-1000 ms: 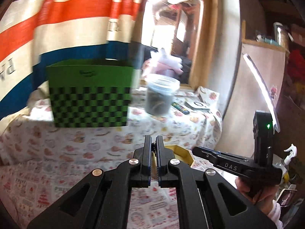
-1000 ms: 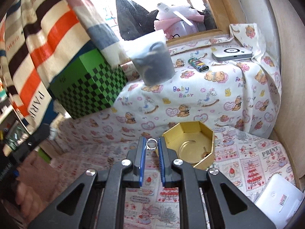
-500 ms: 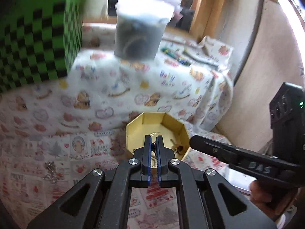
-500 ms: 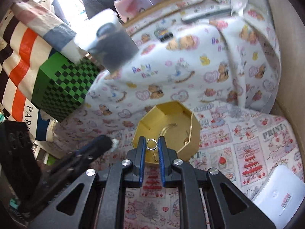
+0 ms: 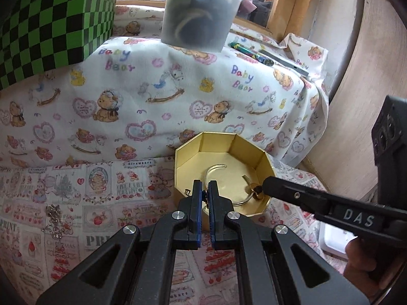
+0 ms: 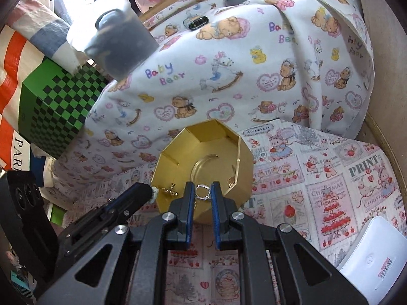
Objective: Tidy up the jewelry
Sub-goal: 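Carry both held pieces into the gold box and open both grippers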
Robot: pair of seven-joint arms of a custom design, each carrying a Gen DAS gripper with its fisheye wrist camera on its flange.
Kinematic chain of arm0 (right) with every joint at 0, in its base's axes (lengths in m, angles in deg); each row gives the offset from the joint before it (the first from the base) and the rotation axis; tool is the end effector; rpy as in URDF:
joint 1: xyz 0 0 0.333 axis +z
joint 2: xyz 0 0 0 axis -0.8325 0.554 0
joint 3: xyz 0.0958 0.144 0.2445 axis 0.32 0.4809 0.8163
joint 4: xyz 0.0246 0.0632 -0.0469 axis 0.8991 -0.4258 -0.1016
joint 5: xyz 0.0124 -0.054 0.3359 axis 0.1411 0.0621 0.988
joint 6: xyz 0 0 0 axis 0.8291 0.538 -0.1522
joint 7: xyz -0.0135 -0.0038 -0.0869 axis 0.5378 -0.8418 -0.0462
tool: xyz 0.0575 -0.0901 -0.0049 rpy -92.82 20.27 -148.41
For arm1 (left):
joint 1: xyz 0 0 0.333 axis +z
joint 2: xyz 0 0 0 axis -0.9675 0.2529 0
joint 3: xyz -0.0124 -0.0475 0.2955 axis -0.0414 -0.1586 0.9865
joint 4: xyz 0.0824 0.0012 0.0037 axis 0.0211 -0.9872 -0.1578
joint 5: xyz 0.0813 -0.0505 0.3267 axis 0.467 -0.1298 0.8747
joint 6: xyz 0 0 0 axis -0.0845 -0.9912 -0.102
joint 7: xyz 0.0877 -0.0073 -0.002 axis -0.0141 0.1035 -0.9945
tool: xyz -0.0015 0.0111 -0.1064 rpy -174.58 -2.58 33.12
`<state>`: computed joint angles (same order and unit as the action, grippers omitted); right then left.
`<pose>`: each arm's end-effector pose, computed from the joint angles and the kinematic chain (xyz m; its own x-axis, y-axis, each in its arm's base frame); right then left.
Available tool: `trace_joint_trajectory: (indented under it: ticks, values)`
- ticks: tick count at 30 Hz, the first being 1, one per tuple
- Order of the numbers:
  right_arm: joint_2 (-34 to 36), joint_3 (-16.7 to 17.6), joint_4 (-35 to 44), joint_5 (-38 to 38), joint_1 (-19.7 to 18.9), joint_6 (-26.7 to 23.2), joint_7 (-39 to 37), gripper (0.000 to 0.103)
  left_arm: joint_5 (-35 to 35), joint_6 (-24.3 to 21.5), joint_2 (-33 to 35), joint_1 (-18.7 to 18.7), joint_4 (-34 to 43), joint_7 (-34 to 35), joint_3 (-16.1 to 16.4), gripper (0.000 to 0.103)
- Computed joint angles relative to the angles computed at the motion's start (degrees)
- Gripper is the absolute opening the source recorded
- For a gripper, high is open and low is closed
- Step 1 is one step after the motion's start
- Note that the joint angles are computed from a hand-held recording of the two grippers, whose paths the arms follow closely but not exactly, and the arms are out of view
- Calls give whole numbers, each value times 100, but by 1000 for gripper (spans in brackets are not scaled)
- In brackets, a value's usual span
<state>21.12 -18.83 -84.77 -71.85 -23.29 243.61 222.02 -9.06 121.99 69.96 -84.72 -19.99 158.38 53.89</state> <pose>0.6710 0.3733 0.3580 -0.3056 -0.8284 -0.4694 -0.6588 0.5399 -0.5239 0.7333 -0.2488 0.3578 -0.6004 -0.7724 0.2072 -0.6327 0.3004 -0.7137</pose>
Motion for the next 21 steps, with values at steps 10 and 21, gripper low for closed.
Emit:
trace_joint_trajectory:
  ticks: [10, 21]
  values:
    - [302, -322, 783, -553, 218, -1087, 121, 12, 41, 78, 48, -1, -10, 161, -50, 4]
    - [488, -250, 1119, -744, 170, -1255, 86, 12, -106, 423, -180, 135, -518, 584, -222, 4]
